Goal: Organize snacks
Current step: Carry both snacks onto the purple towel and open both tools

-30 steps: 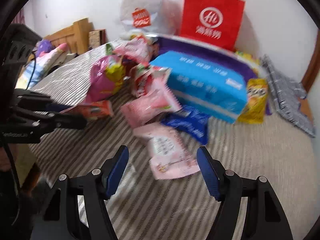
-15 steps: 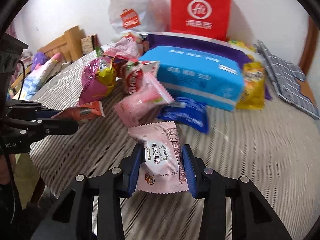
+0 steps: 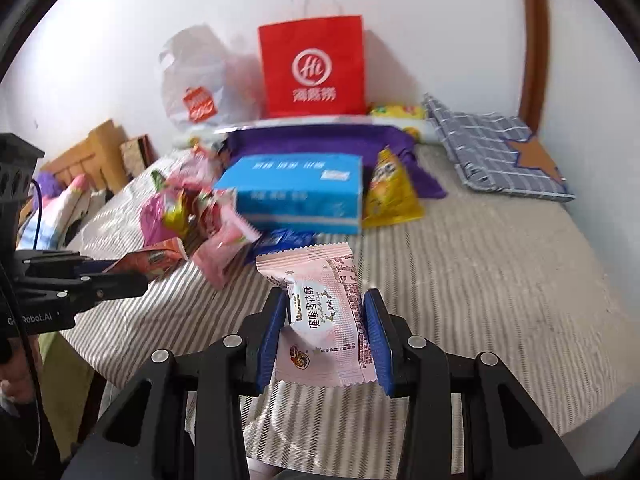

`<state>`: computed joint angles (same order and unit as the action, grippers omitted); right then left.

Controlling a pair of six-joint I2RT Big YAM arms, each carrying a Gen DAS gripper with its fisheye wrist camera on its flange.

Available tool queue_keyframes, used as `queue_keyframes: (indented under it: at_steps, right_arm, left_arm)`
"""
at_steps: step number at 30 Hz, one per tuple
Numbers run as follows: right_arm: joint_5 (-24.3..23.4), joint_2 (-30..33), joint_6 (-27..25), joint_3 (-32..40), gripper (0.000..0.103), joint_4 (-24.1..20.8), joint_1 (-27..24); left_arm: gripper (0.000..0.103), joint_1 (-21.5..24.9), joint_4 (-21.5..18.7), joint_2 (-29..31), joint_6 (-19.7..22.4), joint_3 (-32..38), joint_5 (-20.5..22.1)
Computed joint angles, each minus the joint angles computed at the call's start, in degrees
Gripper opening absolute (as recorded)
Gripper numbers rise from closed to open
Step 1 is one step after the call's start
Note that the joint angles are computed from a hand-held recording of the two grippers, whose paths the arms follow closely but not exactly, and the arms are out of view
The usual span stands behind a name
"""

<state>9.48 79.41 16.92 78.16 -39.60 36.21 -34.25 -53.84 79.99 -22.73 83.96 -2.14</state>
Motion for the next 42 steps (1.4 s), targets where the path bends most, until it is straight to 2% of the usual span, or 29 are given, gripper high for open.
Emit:
queue_keyframes:
  at_steps: [6, 10, 16, 19, 22, 27, 31, 37, 42]
  right_arm:
    - [2.1, -0.9, 0.7, 1.0, 0.040, 0.5, -0.9]
    - [1.5, -0.5, 1.7, 2.7, 0.040, 0.3, -2.0]
    - [0.0, 2.5, 1.4, 7.9, 0.040, 0.2, -3.3]
    - [-0.5, 5.1, 1.4, 12.3, 0.040, -1.2, -4.0]
    - [1.0, 8.6, 0.0, 17.5, 0.040, -2.3, -4.3]
    - [0.9, 13.8, -1.7, 25.2, 0.040, -2.9, -5.3]
    - [-0.2, 19.2, -3.1, 32.9, 0.040, -5.5, -5.9]
    - [-3.2, 28.6, -4.3, 46.6, 0.040, -11.0, -7.3]
    - [-6.2, 38.6, -5.7, 62.7, 0.040, -19.2, -8.8]
  left_arm:
    - [0.022, 0.6, -1.4, 2.2, -0.1, 4.7, 1.2]
    - [0.022, 1.3, -3.0, 4.1, -0.1, 8.4, 1.7]
    - [0.022, 2.9, -5.7, 7.7, 1.5, 15.0, 1.3]
    - [0.022, 4.2, -7.5, 10.3, 1.7, 19.7, 1.7]
    - [0.022, 5.4, -9.9, 13.2, 1.8, 24.5, 2.1]
    - [0.022, 7.2, -13.0, 17.6, 2.2, 31.7, 1.2]
    - [0.022, 9.1, -15.6, 21.2, 2.9, 37.7, 0.9]
    - [0.022, 11.8, -19.5, 27.0, 4.1, 46.7, 0.3]
    - [0.022, 13.5, -21.7, 31.6, 4.3, 53.3, -0.2]
